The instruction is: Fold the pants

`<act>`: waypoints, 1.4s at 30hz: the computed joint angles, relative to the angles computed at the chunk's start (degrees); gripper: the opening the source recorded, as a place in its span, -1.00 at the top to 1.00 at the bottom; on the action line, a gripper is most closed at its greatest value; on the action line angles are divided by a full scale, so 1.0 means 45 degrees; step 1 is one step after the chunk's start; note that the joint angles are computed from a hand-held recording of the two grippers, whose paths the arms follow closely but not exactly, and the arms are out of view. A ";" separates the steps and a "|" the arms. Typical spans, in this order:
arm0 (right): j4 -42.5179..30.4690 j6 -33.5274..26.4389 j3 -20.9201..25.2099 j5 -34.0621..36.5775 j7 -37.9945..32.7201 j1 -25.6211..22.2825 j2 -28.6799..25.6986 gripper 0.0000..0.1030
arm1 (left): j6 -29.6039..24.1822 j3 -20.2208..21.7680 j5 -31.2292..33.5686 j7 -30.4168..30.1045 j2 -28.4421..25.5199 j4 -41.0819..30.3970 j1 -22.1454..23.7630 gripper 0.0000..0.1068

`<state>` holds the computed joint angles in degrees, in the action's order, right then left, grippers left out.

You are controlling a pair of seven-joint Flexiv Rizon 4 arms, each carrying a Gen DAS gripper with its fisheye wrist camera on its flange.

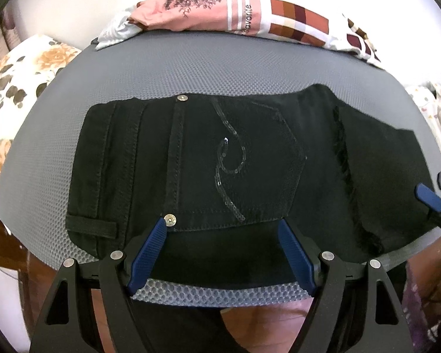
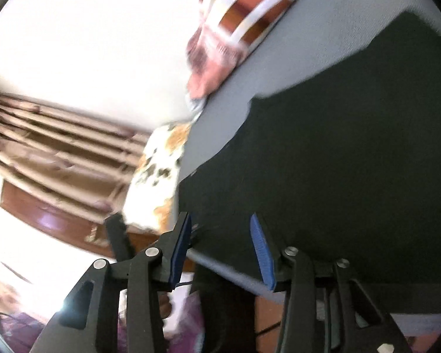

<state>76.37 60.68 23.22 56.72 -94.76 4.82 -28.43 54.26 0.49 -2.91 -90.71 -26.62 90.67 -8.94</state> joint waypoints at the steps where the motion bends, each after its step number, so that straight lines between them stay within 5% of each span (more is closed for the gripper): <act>1: 0.0171 0.0135 -0.0177 -0.0317 0.0169 0.0148 0.0132 0.20 | 0.0024 -0.0077 -0.0162 0.0061 0.0038 0.0054 0.0083 -0.47; 4: 0.0450 0.0295 -0.0547 -0.1604 0.0556 0.0817 0.0306 0.20 | 0.0182 -0.0367 -0.1035 0.0314 0.0296 0.0310 0.0503 -0.47; 8: 0.1098 0.0521 -0.1692 -0.5779 0.1697 0.2691 0.0336 0.21 | 0.0571 -0.1008 -0.3350 0.1296 0.0944 0.1171 0.1596 -0.47; 12: 0.1573 0.0592 -0.2056 -0.8205 0.2500 0.3393 0.0025 0.19 | -0.0165 -0.1051 -0.5323 0.2290 0.1334 0.1486 0.2594 -0.47; 21: 0.1229 0.0659 -0.0530 -0.7174 0.2095 0.1973 -0.0292 0.11 | -0.2420 -0.1308 -1.0966 0.4176 0.1311 0.2818 0.4224 -0.34; 33: 0.1331 0.0784 -0.0587 -0.7549 0.2421 0.2157 -0.0229 -0.04 | -0.3588 -0.1495 -1.2854 0.4543 0.0110 0.2014 0.4283 -0.34; 42: 0.1213 0.0789 -0.0541 -0.7595 0.2408 0.2198 -0.0301 -0.21 | -0.3269 -0.1954 -1.7439 0.7208 0.0329 0.2991 0.4145 -0.35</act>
